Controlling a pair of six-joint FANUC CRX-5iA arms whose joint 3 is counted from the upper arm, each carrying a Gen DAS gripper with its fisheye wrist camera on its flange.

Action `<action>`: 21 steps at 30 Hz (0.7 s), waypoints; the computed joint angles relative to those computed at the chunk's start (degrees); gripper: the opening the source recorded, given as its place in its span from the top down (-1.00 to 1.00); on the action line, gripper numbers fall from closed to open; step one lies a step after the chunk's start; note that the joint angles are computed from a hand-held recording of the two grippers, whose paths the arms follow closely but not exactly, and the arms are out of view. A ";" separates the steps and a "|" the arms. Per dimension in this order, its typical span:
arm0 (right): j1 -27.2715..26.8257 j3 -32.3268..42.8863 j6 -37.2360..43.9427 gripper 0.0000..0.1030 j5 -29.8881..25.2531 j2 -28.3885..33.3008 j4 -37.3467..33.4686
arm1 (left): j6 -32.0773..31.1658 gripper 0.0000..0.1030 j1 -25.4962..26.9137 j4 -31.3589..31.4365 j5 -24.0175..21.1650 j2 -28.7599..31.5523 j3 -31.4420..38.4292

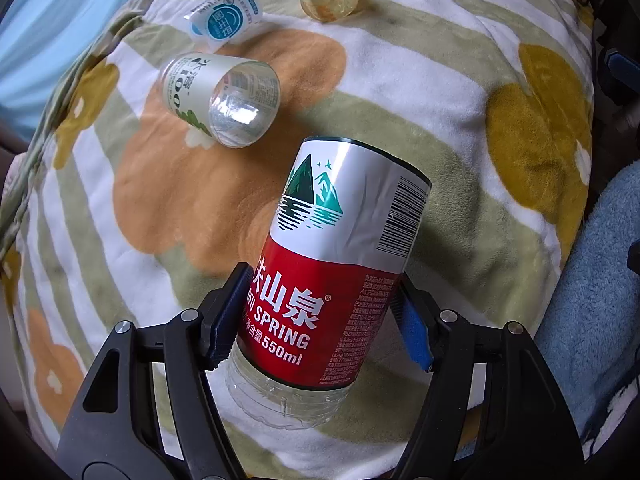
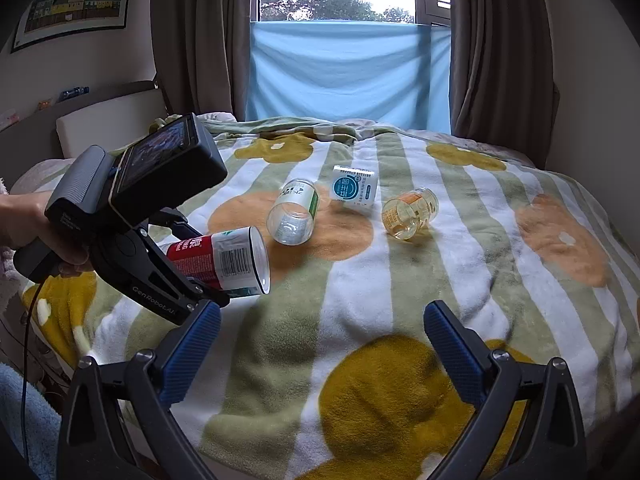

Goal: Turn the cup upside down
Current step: 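Lift the red-labelled bottle with the right tool and rotate it neck-down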

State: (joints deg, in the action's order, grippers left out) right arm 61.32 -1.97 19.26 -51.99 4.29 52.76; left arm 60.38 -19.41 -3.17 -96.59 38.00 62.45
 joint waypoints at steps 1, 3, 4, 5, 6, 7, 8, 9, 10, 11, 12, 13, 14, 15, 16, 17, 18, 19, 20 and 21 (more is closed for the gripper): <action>0.16 0.01 0.28 -0.97 -0.31 -0.12 -0.38 | 0.27 -0.26 -0.19 -0.14 0.27 -0.23 -0.66; 0.39 0.06 0.59 -0.97 -0.86 -0.28 -0.88 | 0.51 -0.27 -0.47 -0.15 1.27 -1.03 -2.40; 0.47 0.04 0.73 -0.97 -1.05 -0.39 -1.06 | 0.54 -0.27 -0.66 -0.21 1.58 -1.28 -2.83; 0.51 0.05 0.90 -0.97 -1.20 -0.49 -1.27 | 0.54 -0.30 -1.05 -0.92 2.27 -1.76 -3.46; 0.54 0.06 1.03 -0.97 -1.31 -0.56 -1.43 | 0.43 -0.32 -1.55 -1.98 2.96 -2.32 -4.16; 0.57 0.04 1.09 -0.97 -1.35 -0.63 -1.50 | 0.25 -0.33 -2.12 -3.23 3.41 -2.69 -4.55; 0.56 0.01 1.18 -0.97 -1.33 -0.74 -1.62 | 0.09 -0.46 -2.55 -4.12 3.81 -3.05 -4.99; 0.54 -0.06 1.21 -0.97 -1.24 -0.85 -1.69 | 0.03 -0.76 -2.81 -4.61 4.39 -3.53 -5.63; 0.57 0.00 1.29 -0.97 -1.25 -0.89 -1.79 | 0.03 -0.90 -2.92 -4.62 5.45 -4.32 -6.79; 0.60 0.02 1.49 -0.97 -1.28 -0.97 -1.93 | -0.12 -1.00 -2.75 -4.05 6.80 -5.23 -8.08; 0.63 0.05 1.68 -0.97 -1.36 -1.03 -1.97 | -0.19 -1.00 -2.62 -3.48 7.61 -5.91 -8.96; 0.71 0.08 1.82 -0.97 -1.53 -1.06 -1.87 | 0.08 -1.00 -2.59 -3.27 8.19 -6.48 -9.59; 0.70 0.06 2.05 -0.97 -1.60 -1.09 -1.71 | 0.61 -1.00 -2.61 -3.41 8.57 -6.98 -10.01; 0.74 0.13 2.45 -0.97 -1.75 -1.11 -1.67 | 1.30 -1.00 -2.61 -3.60 9.04 -7.61 -10.61; 0.81 0.25 2.90 -0.97 -1.92 -1.14 -1.69 | 2.06 -1.00 -2.50 -3.65 9.52 -8.30 -11.27; 0.83 0.45 3.61 -0.97 -2.07 -1.15 -1.83 | 3.07 -1.00 -2.40 -3.80 9.91 -9.08 -12.03; 0.85 0.79 4.55 -0.97 -2.29 -1.14 -2.09 | 4.25 -1.00 -2.17 -3.81 10.45 -10.10 -13.12; 0.85 1.14 5.61 -0.97 -2.45 -1.18 -2.42 | 5.67 -1.00 -1.73 -3.48 11.47 -11.45 -14.80; 0.82 1.47 6.62 -0.97 -2.50 -1.24 -2.61 | 7.56 -1.00 -1.22 -3.15 12.45 -12.90 -16.62; 0.73 1.80 7.86 -0.97 -2.30 -1.31 -2.70 | 10.22 -1.00 -0.74 -3.14 13.55 -14.65 -18.82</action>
State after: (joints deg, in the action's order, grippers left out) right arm 62.05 -0.17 27.12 -54.29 2.98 50.06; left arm 70.60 -20.15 -6.31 -83.04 23.34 43.63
